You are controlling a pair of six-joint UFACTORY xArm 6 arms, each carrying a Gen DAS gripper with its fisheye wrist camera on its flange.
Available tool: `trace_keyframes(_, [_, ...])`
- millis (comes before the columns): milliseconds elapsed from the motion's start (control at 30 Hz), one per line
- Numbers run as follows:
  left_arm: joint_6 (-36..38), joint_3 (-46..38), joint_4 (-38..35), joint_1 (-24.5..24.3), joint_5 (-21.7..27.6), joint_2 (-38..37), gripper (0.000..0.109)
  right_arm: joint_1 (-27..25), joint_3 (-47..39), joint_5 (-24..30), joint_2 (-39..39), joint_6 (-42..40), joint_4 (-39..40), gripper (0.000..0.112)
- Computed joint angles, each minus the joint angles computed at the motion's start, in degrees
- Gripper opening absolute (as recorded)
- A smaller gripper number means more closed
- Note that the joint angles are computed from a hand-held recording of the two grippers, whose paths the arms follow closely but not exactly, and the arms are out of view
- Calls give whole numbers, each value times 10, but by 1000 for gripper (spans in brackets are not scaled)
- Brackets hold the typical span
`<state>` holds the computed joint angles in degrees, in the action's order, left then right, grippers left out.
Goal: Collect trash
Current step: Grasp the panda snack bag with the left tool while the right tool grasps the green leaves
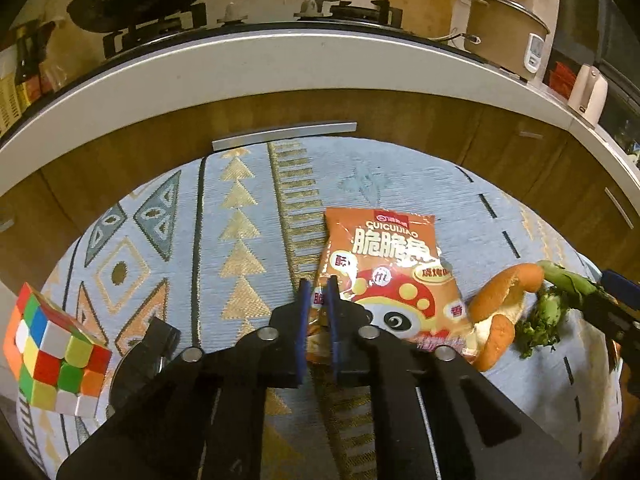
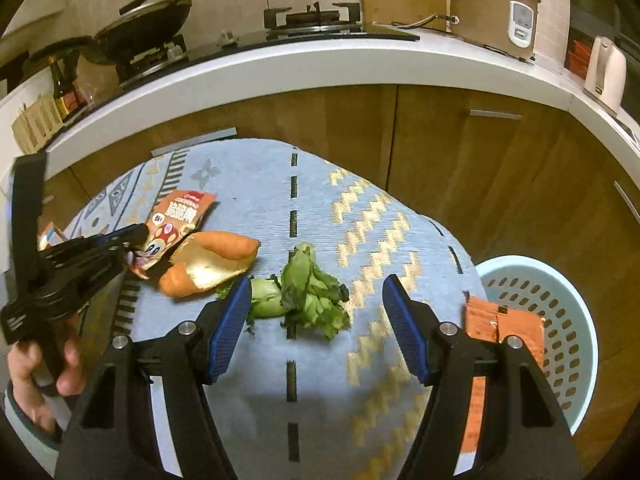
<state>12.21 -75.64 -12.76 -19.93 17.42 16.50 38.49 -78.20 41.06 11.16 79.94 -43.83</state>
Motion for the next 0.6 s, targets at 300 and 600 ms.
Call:
trace_keyframes(300, [99, 18, -133, 0, -21, -16, 0, -11, -3, -16, 17, 3, 5, 50])
trace_keyframes(600, [198, 26, -258, -1, -28, -36, 0, 7, -10, 10, 18, 38, -56, 19])
